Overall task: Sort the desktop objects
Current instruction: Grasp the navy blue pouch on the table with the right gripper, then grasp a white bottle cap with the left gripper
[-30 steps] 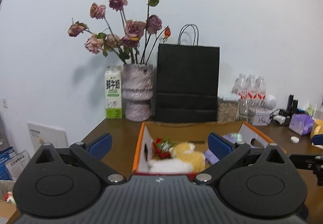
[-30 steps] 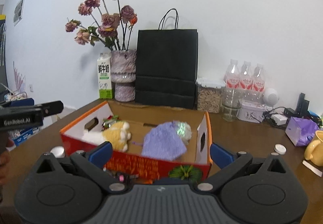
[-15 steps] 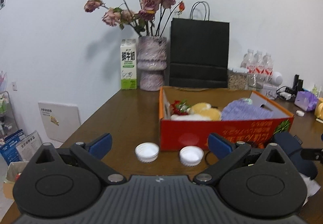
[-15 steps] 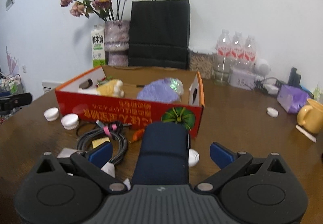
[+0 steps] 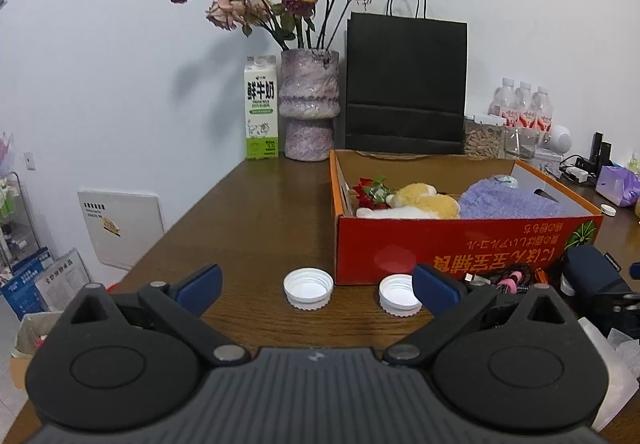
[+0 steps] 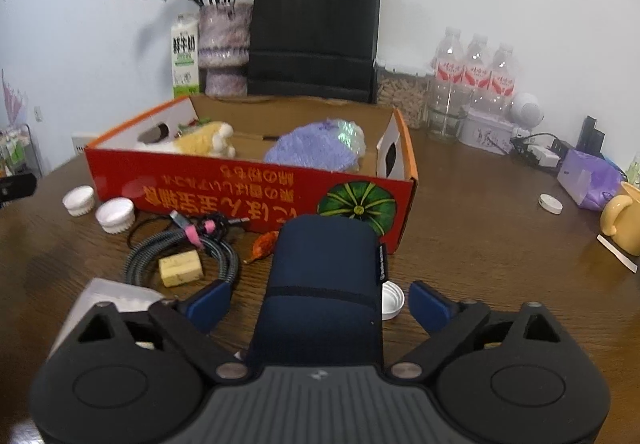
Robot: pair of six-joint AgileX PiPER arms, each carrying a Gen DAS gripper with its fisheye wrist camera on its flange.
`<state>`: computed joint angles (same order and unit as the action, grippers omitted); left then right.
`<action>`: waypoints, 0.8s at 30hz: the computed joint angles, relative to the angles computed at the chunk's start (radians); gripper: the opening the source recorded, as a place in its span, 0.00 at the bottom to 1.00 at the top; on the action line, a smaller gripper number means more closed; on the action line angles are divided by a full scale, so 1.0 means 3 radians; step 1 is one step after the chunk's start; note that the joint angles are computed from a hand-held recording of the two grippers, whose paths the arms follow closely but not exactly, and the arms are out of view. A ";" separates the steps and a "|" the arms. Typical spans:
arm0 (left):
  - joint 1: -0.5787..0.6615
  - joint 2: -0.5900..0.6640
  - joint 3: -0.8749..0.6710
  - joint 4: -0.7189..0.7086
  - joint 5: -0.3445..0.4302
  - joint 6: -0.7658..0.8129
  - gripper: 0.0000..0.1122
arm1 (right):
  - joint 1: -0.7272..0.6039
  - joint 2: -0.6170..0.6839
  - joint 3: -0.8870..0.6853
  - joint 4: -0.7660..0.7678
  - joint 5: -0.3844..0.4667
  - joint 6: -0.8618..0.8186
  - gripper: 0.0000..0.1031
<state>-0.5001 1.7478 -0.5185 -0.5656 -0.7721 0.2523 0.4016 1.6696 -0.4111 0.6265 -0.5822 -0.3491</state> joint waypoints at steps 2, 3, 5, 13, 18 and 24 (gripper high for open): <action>0.0015 0.0035 -0.0029 0.0015 0.0020 0.0002 0.92 | -0.0016 0.0108 -0.0126 0.0135 0.0061 -0.0162 0.85; 0.0032 0.0049 -0.0043 0.0039 0.0042 -0.0004 0.92 | -0.0021 0.0156 -0.0191 0.0213 0.0091 -0.0248 0.80; 0.0052 0.0070 -0.0071 0.0068 0.0073 -0.0008 0.92 | -0.0066 0.0234 -0.0287 0.0220 0.0174 -0.0305 0.72; 0.0171 0.0141 -0.0252 0.0167 0.0290 0.0104 0.92 | -0.0192 0.0215 -0.0145 -0.0328 -0.0011 0.0294 0.60; 0.0226 0.0262 -0.0523 0.0049 0.0541 0.0344 0.83 | -0.0196 0.0059 -0.0031 -0.0420 -0.0129 0.0404 0.60; 0.0390 0.0468 -0.0876 -0.0098 0.0964 0.0519 0.69 | -0.0108 -0.0007 0.0008 -0.0203 -0.0318 0.0273 0.60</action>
